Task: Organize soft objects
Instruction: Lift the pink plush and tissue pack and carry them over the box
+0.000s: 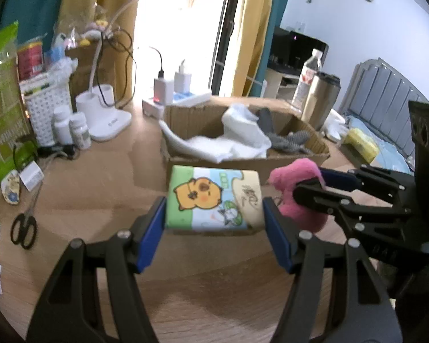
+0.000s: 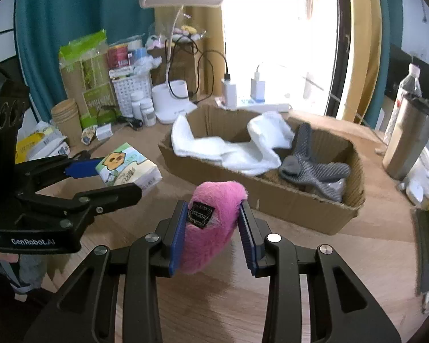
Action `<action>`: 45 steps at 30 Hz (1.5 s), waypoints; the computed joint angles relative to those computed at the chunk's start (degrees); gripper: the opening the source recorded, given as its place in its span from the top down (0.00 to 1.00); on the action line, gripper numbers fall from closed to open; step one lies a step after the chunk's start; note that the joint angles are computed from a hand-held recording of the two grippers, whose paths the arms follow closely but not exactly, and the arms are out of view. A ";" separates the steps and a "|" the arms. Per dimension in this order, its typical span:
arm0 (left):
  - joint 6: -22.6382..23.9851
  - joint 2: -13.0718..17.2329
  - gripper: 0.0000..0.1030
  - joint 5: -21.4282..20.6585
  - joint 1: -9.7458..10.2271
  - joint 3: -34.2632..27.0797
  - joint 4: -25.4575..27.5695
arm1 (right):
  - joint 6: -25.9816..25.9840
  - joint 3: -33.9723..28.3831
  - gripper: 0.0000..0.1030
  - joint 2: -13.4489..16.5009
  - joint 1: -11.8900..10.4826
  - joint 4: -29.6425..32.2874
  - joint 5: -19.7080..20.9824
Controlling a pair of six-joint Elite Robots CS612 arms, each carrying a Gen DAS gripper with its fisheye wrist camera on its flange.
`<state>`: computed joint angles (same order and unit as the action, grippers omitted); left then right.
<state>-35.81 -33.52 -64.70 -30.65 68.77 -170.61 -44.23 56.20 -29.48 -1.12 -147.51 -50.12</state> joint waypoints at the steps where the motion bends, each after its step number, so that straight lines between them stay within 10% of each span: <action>1: 0.22 -0.17 0.35 0.27 -0.05 0.15 -0.37 | 0.26 0.19 0.64 -0.13 -0.03 -0.55 0.20; 23: 5.05 -0.70 0.35 0.86 0.16 -1.36 -3.97 | 4.67 -0.66 0.64 -0.37 -0.68 -7.37 2.02; 45: 6.33 3.55 0.35 -2.22 2.94 -10.16 2.50 | 6.91 -14.02 0.64 6.30 0.52 -1.03 2.83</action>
<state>-29.48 -29.97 -66.91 -27.71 58.61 -168.11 -37.32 42.18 -23.18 -0.60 -148.54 -47.29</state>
